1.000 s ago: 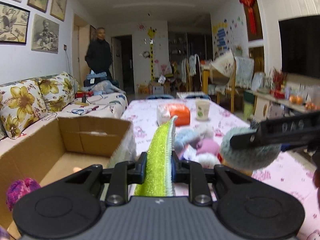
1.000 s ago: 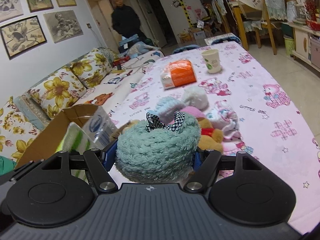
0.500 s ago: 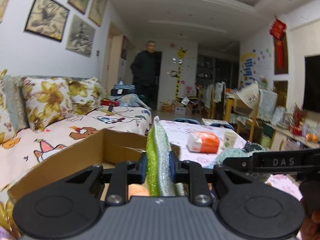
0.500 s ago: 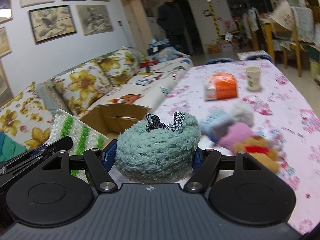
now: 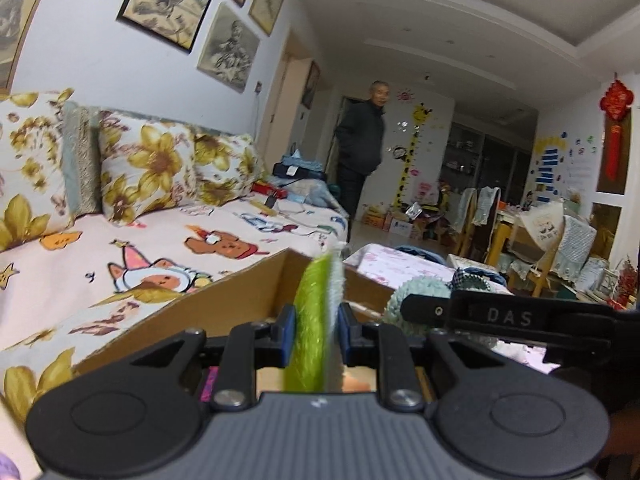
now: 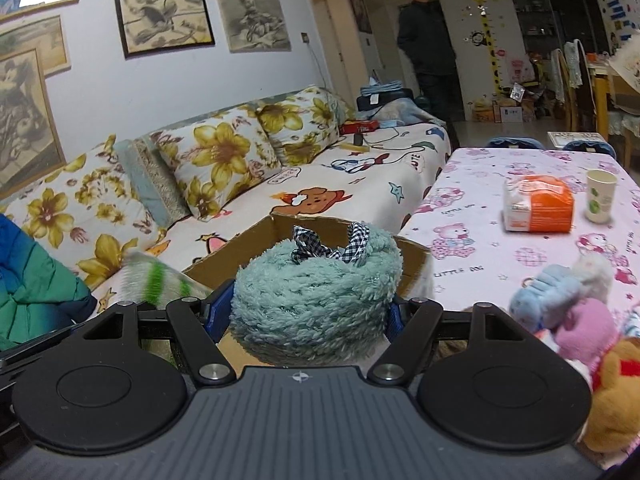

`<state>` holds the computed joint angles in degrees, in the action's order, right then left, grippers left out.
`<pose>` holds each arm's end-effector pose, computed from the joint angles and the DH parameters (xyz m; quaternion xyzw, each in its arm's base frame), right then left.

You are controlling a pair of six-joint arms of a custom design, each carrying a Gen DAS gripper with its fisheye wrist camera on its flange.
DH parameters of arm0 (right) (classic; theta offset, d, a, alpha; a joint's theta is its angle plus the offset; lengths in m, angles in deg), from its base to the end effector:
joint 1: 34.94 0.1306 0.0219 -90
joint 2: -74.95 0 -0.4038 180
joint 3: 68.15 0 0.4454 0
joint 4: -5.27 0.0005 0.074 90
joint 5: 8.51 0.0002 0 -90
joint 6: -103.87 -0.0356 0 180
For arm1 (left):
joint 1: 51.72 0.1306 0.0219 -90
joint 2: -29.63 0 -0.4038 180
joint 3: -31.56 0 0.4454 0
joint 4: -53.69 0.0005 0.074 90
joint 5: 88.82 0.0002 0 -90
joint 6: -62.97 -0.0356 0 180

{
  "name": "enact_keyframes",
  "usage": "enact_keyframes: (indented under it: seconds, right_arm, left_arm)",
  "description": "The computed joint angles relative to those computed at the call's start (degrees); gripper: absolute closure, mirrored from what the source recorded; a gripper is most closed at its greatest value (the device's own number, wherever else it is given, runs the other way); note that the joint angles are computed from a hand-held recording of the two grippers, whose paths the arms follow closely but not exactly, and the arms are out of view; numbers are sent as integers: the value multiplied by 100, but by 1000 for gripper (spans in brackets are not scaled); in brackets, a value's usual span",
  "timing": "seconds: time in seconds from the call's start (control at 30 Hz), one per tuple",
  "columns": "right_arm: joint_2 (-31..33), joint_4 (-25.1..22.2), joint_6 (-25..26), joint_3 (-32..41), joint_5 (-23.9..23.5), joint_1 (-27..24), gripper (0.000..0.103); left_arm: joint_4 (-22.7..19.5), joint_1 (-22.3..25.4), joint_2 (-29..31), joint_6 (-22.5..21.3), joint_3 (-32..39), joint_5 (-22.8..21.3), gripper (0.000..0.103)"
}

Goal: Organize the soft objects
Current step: 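Carry cloth and green hat to the box and open right tool over it, then open left tool to drop the yellow-green cloth into the box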

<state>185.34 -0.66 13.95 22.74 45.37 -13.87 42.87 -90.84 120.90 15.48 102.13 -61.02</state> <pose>0.6227 0.2618 0.3161 -0.3103 0.7597 0.3502 0.4516 0.4266 -0.3070 0.3293 -0.2743 0.7394 0.0677 0.6111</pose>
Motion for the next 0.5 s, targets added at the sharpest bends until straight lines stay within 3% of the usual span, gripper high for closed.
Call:
enact_keyframes:
  seconds: [0.2, 0.3, 0.33, 0.4, 0.47, 0.5]
  right_arm:
    - [97, -208, 205, 114, 159, 82, 13]
    - [145, -305, 294, 185, 213, 109, 8]
    - [126, -291, 286, 167, 246, 126, 1]
    - [90, -237, 288, 134, 217, 111, 2]
    - [-2, -93, 256, 29, 270, 103, 2]
    - [-68, 7, 242, -54, 299, 89, 2]
  left_arm:
    - [-736, 87, 23, 452, 85, 136, 84]
    - [-1137, 113, 74, 659, 170, 267, 83]
    - [-1255, 120, 87, 732, 194, 315, 83]
    - [-1424, 125, 113, 789, 239, 356, 83]
    - [-1534, 108, 143, 788, 283, 334, 77]
    - [-1555, 114, 144, 774, 291, 330, 69]
